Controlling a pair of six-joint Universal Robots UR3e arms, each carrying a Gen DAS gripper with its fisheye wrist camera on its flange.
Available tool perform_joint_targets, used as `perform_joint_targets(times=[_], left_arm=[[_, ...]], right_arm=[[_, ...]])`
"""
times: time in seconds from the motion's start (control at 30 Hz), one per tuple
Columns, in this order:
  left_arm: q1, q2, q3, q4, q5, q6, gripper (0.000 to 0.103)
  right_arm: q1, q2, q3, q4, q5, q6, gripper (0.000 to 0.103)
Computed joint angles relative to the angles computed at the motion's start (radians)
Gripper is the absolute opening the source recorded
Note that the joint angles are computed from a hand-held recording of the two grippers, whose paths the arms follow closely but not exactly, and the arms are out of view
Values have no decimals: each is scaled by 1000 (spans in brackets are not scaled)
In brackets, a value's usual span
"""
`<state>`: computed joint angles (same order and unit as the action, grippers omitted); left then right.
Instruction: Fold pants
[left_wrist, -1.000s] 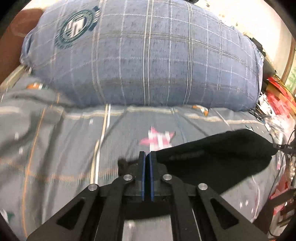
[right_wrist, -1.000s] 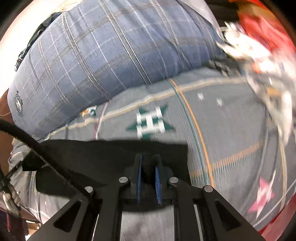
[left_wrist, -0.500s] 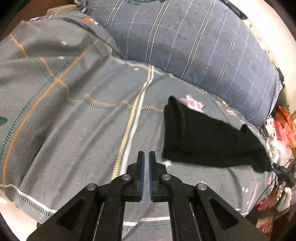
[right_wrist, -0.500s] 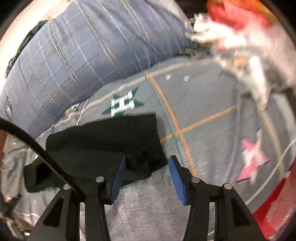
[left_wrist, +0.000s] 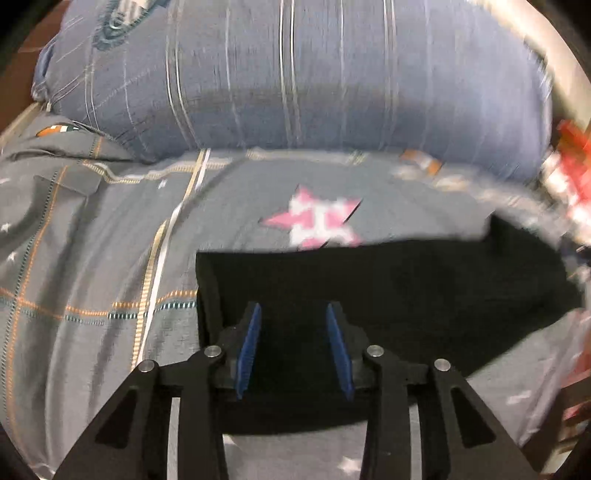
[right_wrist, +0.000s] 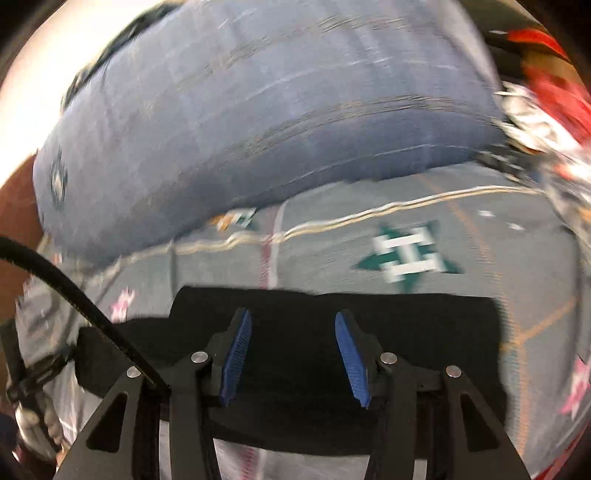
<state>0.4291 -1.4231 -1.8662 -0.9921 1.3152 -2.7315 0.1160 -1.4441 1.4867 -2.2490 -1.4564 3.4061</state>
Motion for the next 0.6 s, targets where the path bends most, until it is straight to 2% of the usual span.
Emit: perform_joint_targets(times=[0.03,0.1,0.13,0.3,0.37,0.47,0.53,0.6], left_arm=[[-12,-13,-8,7,24,1,36],[20,34,-66,21,-2,35,36],[34,55,-79,7,-14,53,37],[99,108,-125,-22,-75,118,40],[99,109,-127,-19,-72,119,41],[94,125,-148,3,-65,114,44],[88,131,-174,41,-60,105,46],[79,134,-186,62,-53,93,47]], right_arm=[[28,32,-23,17,-13,-8,50],[81,66,-51,86,-19,-42,40],[106,56,-34,110,-18,-61,40],[165,-166,259,136,14,-93,39],[108,-291,341,212,39,-68,39],[-49,-487,423,272,67,-90,40],[-201,-615,450,306,81,-103,51],[-334,-672,469,270,88,-96,80]])
